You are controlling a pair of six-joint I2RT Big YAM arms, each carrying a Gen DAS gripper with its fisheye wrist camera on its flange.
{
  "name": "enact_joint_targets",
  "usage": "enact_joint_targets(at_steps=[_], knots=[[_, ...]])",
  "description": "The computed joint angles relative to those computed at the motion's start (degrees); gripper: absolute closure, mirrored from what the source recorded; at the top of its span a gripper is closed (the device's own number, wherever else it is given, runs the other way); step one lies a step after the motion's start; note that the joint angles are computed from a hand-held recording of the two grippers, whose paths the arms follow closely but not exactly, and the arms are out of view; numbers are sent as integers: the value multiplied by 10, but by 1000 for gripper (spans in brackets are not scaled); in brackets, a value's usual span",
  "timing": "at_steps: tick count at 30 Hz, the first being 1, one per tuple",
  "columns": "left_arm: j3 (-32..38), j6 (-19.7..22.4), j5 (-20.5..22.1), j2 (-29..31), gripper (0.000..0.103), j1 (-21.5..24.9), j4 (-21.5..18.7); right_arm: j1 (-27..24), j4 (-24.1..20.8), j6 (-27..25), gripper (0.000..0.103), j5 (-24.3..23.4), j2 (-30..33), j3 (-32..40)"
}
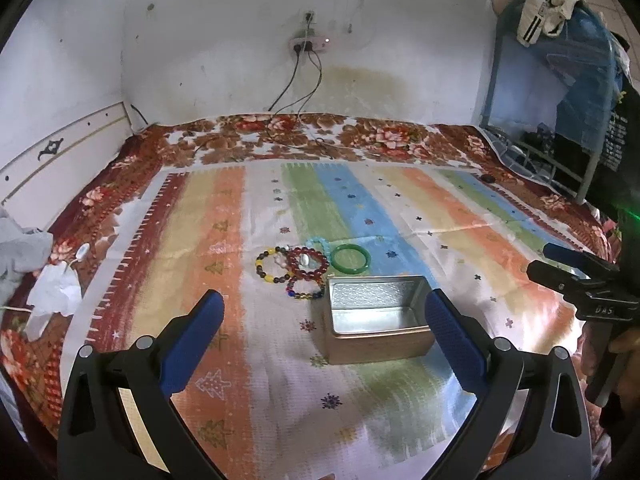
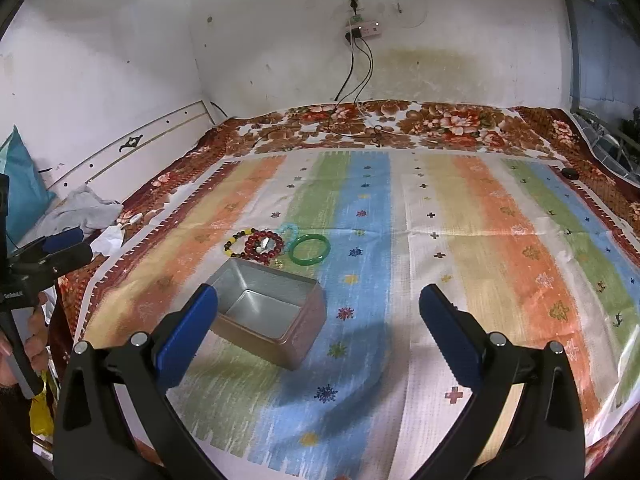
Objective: Organize jewelry
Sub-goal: 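Move both tools toward the bracelets beside the metal tin, then grasp the green jade bangle with the right tool while the left tool grasps the red beaded bracelet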
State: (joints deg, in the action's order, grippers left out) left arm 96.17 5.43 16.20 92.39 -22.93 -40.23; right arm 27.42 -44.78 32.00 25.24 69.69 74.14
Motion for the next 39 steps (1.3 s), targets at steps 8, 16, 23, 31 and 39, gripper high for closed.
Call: enact_joint_targets(at_steps=[8,16,23,31,39], knots=[[51,11,17,45,5,9,-38,-21,1,-21,4,-22,23,16],[110,18,5,94,5,10,-65,-55,5,-63,4,-57,61,47],[180,11,10,147,5,11,-102,-86,-4,-80,4,-89,98,73],[250,25,5,204,5,6,-133,-110,-11,-104,4,-125,146,103],[356,49,-1,282,5,2,-188,-144,-28,-113,4,-179,194,142]])
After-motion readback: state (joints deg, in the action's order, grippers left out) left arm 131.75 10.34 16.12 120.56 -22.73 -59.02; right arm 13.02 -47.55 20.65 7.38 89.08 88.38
